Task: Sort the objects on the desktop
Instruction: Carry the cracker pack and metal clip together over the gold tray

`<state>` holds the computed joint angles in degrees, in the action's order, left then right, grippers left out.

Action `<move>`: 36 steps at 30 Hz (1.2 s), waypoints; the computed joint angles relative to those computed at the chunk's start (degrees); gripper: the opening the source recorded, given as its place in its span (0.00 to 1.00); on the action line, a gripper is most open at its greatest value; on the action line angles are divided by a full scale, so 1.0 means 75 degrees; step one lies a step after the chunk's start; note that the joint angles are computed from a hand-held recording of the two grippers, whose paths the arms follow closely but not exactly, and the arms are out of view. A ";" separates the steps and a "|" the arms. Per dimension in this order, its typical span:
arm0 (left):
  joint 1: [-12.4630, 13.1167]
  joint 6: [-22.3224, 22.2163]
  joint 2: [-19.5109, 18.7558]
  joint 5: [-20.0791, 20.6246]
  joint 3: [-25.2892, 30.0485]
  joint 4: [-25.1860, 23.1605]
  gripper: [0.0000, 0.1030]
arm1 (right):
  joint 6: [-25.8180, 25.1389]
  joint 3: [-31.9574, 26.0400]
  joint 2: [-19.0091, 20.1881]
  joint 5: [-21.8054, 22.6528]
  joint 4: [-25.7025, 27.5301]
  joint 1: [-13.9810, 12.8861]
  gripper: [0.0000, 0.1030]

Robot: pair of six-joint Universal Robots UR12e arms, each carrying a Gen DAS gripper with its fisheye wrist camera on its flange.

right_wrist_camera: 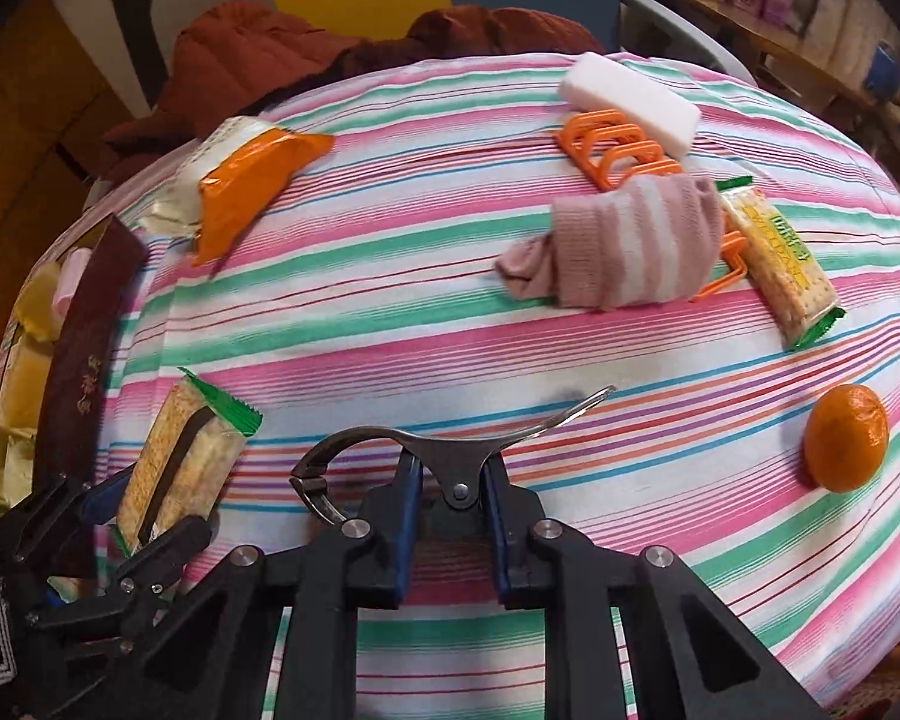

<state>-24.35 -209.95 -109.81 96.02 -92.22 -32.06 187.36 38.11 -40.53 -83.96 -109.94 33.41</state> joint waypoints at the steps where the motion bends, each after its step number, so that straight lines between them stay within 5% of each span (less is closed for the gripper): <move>1: 0.0002 -0.0006 0.0068 -0.0041 -0.0095 0.0093 0.46 | -0.0101 0.0026 -0.0015 -0.0018 -0.0004 0.0035 0.19; 10: -0.0118 0.0239 0.0557 0.0093 -0.0576 0.0515 0.46 | -0.0194 0.0669 -0.0399 0.0056 -0.0786 0.0166 0.19; 20: 0.0044 -0.0480 0.1404 0.0541 -0.1424 0.0907 0.46 | -0.0269 0.1048 -0.0729 0.0443 -0.1446 0.0458 0.19; 29: 0.0451 -0.1424 0.2180 0.0847 -0.2261 0.0665 0.46 | -0.1247 -0.0700 0.0070 0.0810 -0.1046 0.1059 0.19; 36: 0.0830 -0.1948 0.2472 0.0414 -0.2754 0.0778 0.46 | -0.2504 -0.2965 0.1206 0.0580 0.0404 0.1476 0.19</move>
<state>-18.13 -224.55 -91.26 99.12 -112.88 -26.22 168.58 15.87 -31.48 -79.60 -106.90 44.48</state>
